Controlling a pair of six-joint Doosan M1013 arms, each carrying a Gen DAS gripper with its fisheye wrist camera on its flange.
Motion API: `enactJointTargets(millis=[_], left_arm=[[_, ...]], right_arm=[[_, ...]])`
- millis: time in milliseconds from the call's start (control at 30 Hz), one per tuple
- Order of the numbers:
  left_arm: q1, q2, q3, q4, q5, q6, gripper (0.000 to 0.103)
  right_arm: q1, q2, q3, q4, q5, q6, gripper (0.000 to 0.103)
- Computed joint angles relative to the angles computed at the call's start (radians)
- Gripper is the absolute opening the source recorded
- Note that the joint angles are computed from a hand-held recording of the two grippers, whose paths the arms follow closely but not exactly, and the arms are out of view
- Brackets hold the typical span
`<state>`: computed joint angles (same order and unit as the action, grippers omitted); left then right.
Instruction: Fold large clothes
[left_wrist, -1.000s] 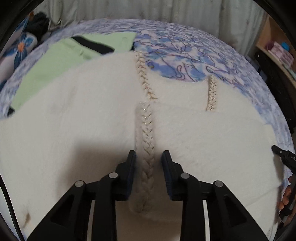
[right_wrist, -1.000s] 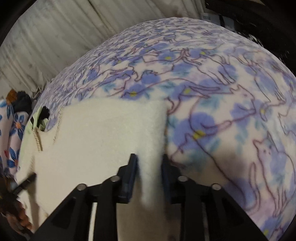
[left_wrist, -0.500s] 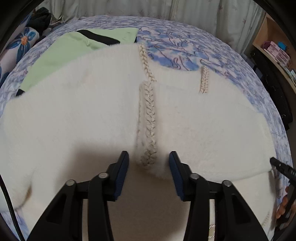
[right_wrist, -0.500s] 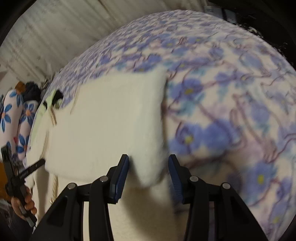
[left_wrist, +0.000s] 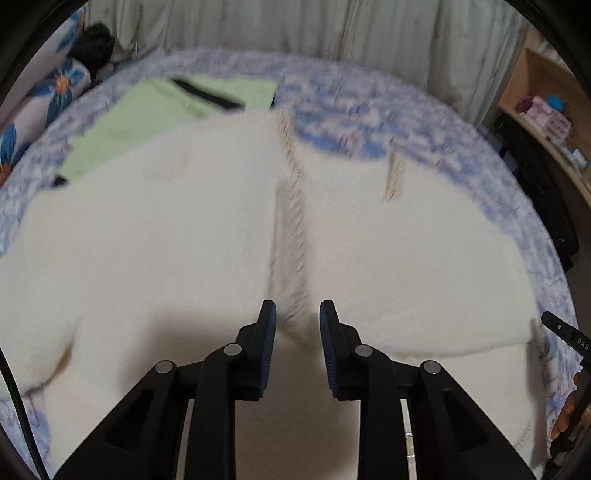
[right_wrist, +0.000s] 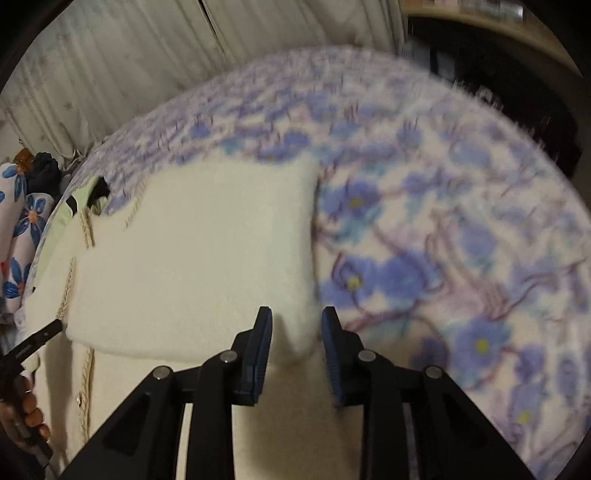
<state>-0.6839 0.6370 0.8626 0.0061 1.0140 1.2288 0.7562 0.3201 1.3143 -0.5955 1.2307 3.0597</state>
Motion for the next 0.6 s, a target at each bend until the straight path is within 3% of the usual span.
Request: enactJointTargets(millis=[67,167,233,333,467,533,600], left_arm=[[-0.007,-0.005,-0.001,-0.012,-0.016,0.016,0.023],[-0.018,0.034,-0.078,-0.061,0.058,0.038,0.023],[-0.028,0.073,-0.139,-0.065,0.116,0.021,0.023],[-0.041,0.108,-0.18,-0.047,0.142,-0.003,0.023],[-0.053,0.119,-0.18,0.05,0.145,-0.026,0.026],[-0.049,0.115,-0.172,0.108,0.153,-0.051,0.038],[-0.029,0.1,-0.141,0.074,0.128,-0.039,0.038]], right_arm=[[0.008,0.009,-0.022,-0.014,-0.063,-0.031,0.028],[-0.001,0.044,-0.069,0.048,-0.159,-0.121,0.028],[-0.005,0.084,-0.114,0.081,-0.176,-0.177,0.028],[-0.016,0.137,-0.168,0.137,-0.182,-0.255,0.028],[-0.024,0.154,-0.174,0.134,-0.117,-0.248,0.028],[-0.025,0.132,-0.136,0.077,-0.044,-0.178,0.026],[-0.028,0.109,-0.1,0.048,-0.002,-0.129,0.023]])
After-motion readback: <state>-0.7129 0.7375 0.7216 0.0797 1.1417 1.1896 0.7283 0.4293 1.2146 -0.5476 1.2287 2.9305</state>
